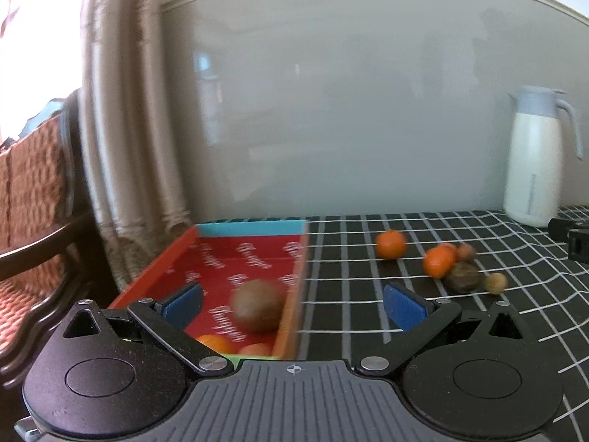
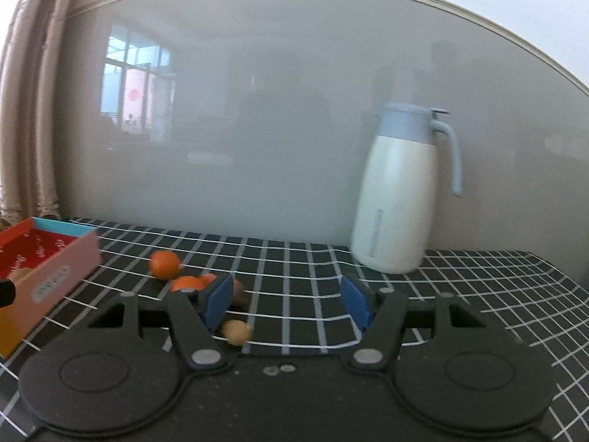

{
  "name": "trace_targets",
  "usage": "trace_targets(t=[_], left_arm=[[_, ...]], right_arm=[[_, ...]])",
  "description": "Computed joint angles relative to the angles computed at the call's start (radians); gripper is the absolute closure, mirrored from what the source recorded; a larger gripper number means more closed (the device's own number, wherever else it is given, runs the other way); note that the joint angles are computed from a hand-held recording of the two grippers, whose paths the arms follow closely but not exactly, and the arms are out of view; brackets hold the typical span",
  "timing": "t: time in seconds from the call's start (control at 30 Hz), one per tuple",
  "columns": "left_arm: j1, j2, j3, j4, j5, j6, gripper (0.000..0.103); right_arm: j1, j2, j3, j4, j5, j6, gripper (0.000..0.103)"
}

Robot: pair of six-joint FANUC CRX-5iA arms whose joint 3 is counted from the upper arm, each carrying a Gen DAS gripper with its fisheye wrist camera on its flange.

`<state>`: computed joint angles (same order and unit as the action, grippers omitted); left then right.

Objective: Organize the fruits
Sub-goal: 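Move both grippers back toward the remaining mandarins and nuts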

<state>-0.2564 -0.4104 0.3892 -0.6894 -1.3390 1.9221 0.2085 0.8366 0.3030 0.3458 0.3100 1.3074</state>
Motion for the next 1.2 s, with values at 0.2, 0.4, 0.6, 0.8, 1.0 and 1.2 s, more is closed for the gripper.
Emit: trace_targets(t=[0.2, 0.4, 0.6, 0.8, 1.0, 1.2], left_arm=[[-0.048, 0.061, 0.028, 0.011, 0.021, -0.003, 0.0], [-0.056, 0.115, 0.043, 0.074, 0.055, -0.017, 0.0], [-0.078, 0.16, 0.056, 0.095, 0.064, -0.016, 0.0], [-0.052, 0.196, 0.066, 0.17, 0.085, 0.008, 0.0], [-0.079, 0.256, 0.089, 0.224, 0.094, -0.023, 0.018], [-0.081, 0.33, 0.14, 0.265, 0.048, -0.013, 0.035]], right_arm=[[-0.027, 0.019, 0.02, 0.007, -0.02, -0.007, 0.04], [-0.045, 0.036, 0.04, 0.012, -0.036, -0.022, 0.04], [-0.06, 0.058, 0.064, 0.042, -0.051, -0.065, 0.04], [-0.074, 0.074, 0.085, 0.063, -0.059, -0.091, 0.04], [-0.088, 0.085, 0.1, 0.066, -0.07, -0.098, 0.04], [-0.108, 0.112, 0.139, 0.087, -0.104, -0.139, 0.04]])
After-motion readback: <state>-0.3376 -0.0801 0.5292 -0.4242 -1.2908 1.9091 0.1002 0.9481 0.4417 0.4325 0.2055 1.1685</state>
